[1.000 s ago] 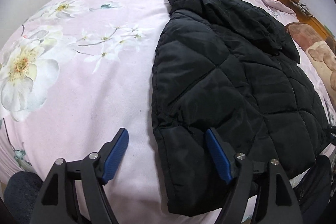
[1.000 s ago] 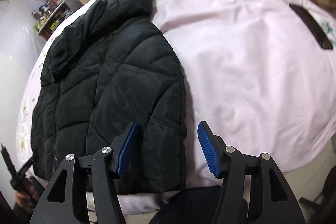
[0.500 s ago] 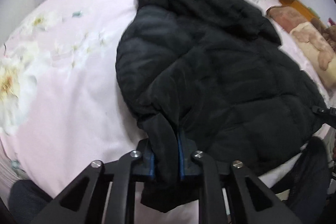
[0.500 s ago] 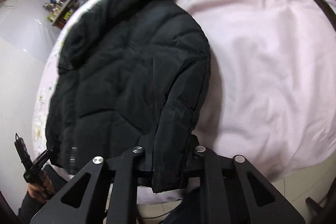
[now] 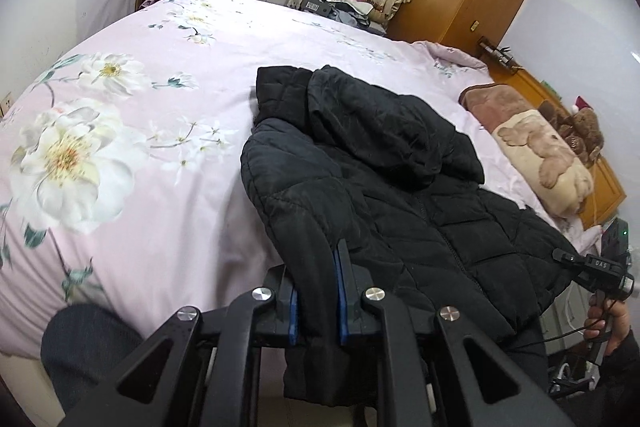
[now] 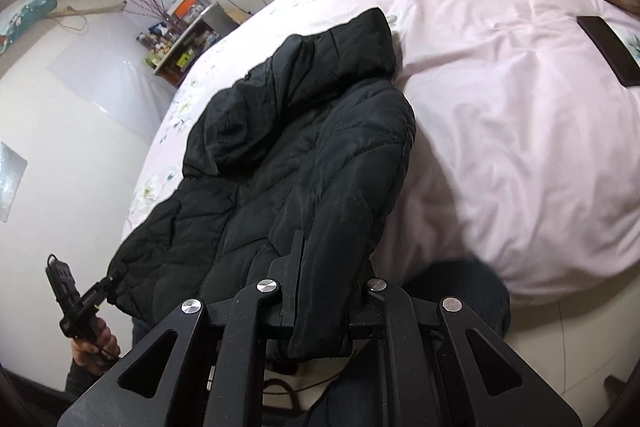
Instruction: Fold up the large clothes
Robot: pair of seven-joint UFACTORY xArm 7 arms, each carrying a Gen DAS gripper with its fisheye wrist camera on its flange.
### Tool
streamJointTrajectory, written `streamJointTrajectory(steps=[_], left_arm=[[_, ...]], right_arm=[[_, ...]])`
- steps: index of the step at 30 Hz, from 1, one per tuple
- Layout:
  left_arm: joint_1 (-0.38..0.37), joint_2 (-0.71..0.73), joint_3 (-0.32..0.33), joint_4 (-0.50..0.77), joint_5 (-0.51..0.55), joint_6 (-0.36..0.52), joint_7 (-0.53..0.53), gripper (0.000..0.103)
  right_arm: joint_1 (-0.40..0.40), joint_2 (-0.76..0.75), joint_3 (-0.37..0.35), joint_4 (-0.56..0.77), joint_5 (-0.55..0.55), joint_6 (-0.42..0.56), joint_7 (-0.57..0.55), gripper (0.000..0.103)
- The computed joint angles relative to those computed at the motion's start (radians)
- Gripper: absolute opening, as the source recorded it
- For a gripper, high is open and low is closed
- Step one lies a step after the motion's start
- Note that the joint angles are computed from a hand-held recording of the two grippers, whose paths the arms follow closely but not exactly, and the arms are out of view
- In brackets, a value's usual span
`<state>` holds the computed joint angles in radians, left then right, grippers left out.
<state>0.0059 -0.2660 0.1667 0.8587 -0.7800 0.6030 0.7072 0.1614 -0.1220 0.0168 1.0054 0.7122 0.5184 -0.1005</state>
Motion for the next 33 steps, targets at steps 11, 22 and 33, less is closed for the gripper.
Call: streamJointTrajectory(steps=[11,22,33], left_arm=[[-0.015,-0.025,0.048,0.057,-0.136,0.052,0.06,0.015],[0.031,0.144,0.003,0.257,-0.247,0.057,0.043,0.015],[0.099,0.638,-0.13,0.847,-0.085,0.066,-0.23,0.015]], right_arm=[[0.048,-0.104,-0.03,-0.039,0.032,-0.08,-0.004,0.013],[0.019,0.095,-0.015,0.209,0.136,-0.11,-0.055,0.013],[-0.089,0.573,0.038,0.827,-0.127,0.069,0.182,0.013]])
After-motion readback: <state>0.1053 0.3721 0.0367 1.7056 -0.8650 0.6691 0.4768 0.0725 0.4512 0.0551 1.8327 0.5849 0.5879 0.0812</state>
